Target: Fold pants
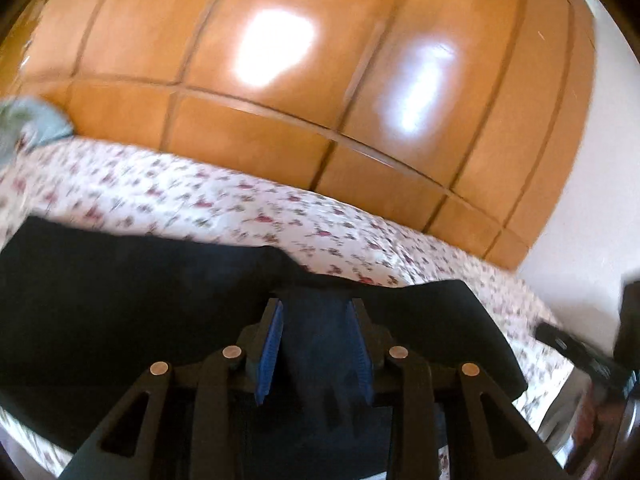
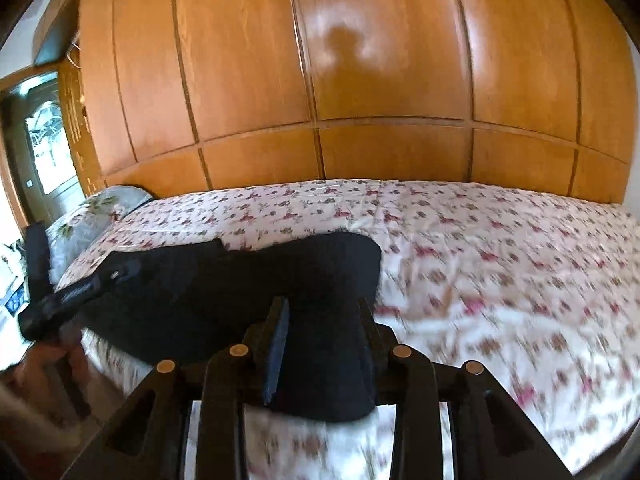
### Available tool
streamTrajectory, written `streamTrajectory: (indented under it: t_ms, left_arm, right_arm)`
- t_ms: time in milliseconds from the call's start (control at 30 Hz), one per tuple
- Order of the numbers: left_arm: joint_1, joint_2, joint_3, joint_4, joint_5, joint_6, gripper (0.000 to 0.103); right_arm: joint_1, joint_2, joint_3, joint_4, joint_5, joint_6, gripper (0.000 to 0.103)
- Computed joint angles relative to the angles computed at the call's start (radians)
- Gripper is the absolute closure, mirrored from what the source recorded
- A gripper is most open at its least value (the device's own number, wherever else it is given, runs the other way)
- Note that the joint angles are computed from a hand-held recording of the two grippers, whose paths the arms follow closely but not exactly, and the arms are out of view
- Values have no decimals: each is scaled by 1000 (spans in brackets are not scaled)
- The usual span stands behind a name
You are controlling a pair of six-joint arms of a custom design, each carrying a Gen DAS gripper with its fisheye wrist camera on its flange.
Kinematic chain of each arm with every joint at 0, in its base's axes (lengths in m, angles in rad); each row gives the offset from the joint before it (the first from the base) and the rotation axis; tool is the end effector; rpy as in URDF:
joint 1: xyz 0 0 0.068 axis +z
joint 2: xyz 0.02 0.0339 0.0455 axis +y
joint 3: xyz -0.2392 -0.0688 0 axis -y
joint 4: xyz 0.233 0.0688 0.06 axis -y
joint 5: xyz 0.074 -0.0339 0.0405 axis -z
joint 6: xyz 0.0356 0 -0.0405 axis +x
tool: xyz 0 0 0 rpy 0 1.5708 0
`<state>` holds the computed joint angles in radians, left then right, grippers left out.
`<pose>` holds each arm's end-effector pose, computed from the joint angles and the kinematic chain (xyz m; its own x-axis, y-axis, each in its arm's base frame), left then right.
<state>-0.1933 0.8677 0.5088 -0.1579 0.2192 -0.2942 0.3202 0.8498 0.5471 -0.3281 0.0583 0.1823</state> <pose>0.1939 -0.0458 0.2166 -0.5722 -0.1764 -0.8009 0.2164 0.9095 -0.3549 0.1818 0.0581 0.2164 -0.5994 -0.0081 -0.8004 -0.1636 0.9801 0.1126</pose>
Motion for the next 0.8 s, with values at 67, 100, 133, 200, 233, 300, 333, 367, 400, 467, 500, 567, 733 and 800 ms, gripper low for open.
streamTrajectory:
  t_ms: [67, 100, 133, 200, 233, 300, 333, 367, 400, 467, 500, 567, 733, 800]
  left_arm:
    - [-59, 104, 70, -10, -46, 40, 70]
    - [-83, 140, 91, -13, -62, 53, 70]
    - [-112, 199, 122, -15, -87, 70, 70]
    - [-147, 298, 162, -17, -138, 79, 70]
    - [-156, 362, 187, -22, -149, 79, 70]
    - [-152, 440, 197, 9, -155, 93, 71]
    - [-148, 449, 183, 39, -151, 101, 71]
    - [-140, 459, 167, 76, -138, 112, 71]
    - [-134, 466, 147, 113, -124, 124, 71]
    - [-135, 477, 140, 142, -124, 138, 71]
    - [-142, 481, 137, 154, -137, 144, 71]
    - [-156, 475, 136, 155, -156, 144, 71]
    - [-70, 322, 66, 109, -23, 57, 71]
    - [-12, 238, 36, 63, 33, 18, 69]
  right_arm:
    - [46, 218, 91, 84, 70, -33, 72]
    - [60, 307, 134, 112, 105, -39, 72]
    - [51, 373, 164, 134, 105, -42, 73]
    - [12, 501, 228, 161, 65, 3, 73]
    - [-17, 545, 246, 169, 44, 28, 75]
    - [-67, 594, 245, 194, 11, 58, 82]
    - [-100, 613, 228, 223, -19, 75, 92]
    - [-118, 611, 198, 256, -37, 86, 100]
    - [-146, 621, 171, 306, -71, 86, 102]
    - [-191, 635, 109, 424, -134, 88, 103]
    - [-202, 641, 83, 478, -151, 101, 103]
    - [-177, 636, 50, 533, -106, 96, 103]
    - [-61, 596, 42, 513, 84, 31, 102]
    - [-43, 533, 23, 488, 70, 78, 91]
